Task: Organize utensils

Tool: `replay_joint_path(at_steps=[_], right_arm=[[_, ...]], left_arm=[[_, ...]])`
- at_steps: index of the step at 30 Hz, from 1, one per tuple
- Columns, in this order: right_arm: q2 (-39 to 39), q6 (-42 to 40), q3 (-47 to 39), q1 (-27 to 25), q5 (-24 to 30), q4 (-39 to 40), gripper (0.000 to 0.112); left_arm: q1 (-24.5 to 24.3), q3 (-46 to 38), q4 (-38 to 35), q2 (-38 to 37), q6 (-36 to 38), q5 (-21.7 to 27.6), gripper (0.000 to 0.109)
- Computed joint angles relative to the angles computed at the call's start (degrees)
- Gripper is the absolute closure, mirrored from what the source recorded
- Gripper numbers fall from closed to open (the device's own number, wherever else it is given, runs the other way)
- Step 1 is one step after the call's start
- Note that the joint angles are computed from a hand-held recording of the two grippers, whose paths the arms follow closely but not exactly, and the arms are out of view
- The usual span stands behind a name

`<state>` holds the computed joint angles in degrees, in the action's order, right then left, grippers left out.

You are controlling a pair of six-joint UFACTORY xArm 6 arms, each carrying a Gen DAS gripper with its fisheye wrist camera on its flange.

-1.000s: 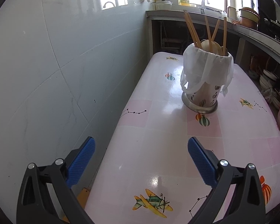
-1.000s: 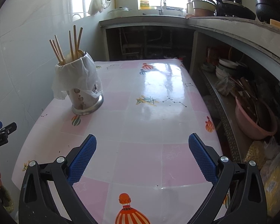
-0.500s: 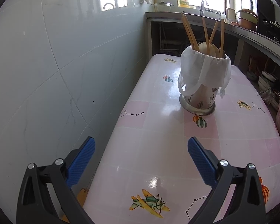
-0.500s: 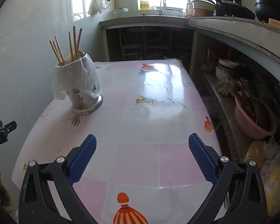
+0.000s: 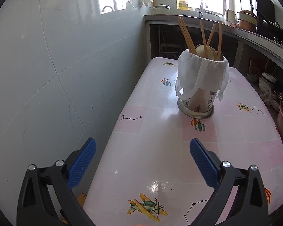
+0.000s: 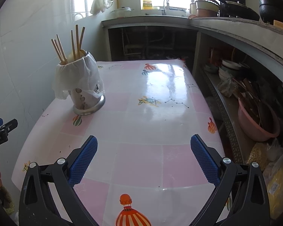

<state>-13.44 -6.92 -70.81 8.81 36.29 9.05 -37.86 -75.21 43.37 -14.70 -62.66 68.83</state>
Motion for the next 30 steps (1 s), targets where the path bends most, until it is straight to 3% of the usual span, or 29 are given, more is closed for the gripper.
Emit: replay_joint_path(at_steps=[30], right_arm=[[0.0, -0.7, -0.2, 0.1, 0.3, 0.5, 0.017]], left_arm=[[-0.1, 0.0, -0.3, 0.2, -0.2, -0.2, 0.011]])
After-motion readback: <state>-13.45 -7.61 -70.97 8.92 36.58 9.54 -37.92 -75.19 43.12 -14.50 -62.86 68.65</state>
